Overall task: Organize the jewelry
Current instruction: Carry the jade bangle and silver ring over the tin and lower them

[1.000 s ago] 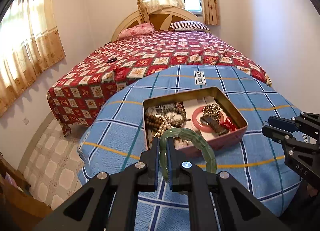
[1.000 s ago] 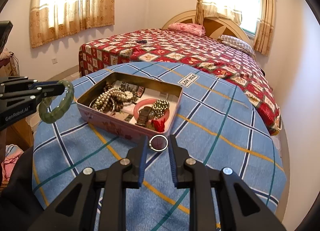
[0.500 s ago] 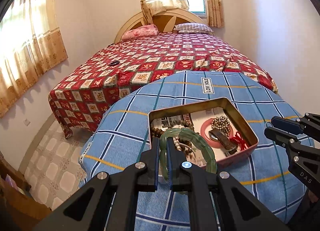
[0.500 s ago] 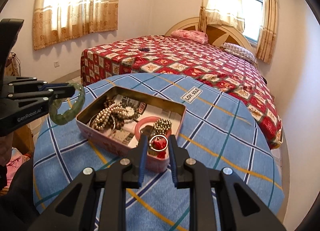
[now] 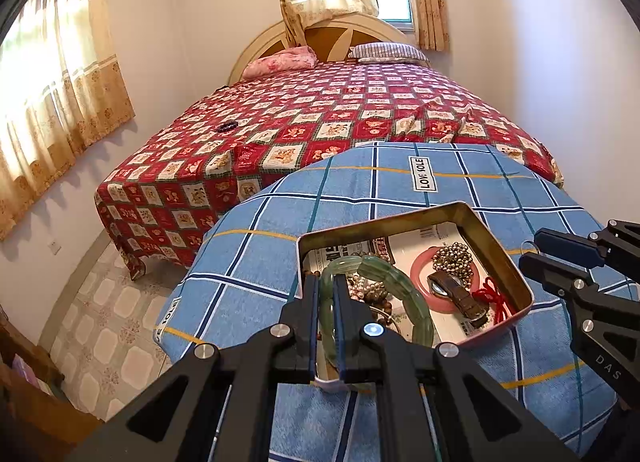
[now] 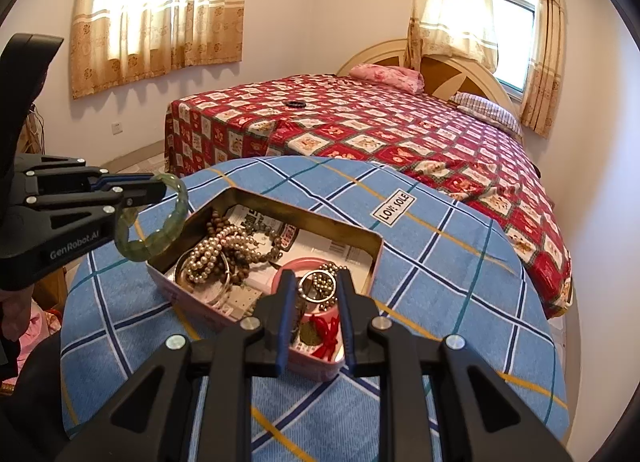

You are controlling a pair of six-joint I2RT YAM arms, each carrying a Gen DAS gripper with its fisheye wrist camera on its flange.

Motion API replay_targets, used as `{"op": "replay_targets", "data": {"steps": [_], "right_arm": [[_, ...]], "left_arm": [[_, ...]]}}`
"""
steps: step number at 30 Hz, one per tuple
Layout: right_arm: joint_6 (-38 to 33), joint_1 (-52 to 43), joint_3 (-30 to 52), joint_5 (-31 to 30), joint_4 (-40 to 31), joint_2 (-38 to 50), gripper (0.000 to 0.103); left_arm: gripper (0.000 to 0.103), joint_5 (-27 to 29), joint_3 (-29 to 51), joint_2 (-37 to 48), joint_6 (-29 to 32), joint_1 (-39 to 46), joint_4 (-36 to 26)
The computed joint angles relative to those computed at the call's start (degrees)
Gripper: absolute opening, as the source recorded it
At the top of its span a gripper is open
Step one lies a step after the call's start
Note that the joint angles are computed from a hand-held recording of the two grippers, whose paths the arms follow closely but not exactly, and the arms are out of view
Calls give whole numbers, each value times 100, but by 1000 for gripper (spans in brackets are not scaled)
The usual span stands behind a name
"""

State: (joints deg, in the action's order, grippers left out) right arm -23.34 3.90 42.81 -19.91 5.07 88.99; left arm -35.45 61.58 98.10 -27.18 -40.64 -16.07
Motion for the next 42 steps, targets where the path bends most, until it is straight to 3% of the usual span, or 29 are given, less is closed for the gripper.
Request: {"op": "replay_targets", "data": {"steps": [42], "right_arm": [[229, 446, 871, 422, 117, 1222, 23]], "left_arm": [[6, 476, 686, 1081, 345, 510, 83]]}}
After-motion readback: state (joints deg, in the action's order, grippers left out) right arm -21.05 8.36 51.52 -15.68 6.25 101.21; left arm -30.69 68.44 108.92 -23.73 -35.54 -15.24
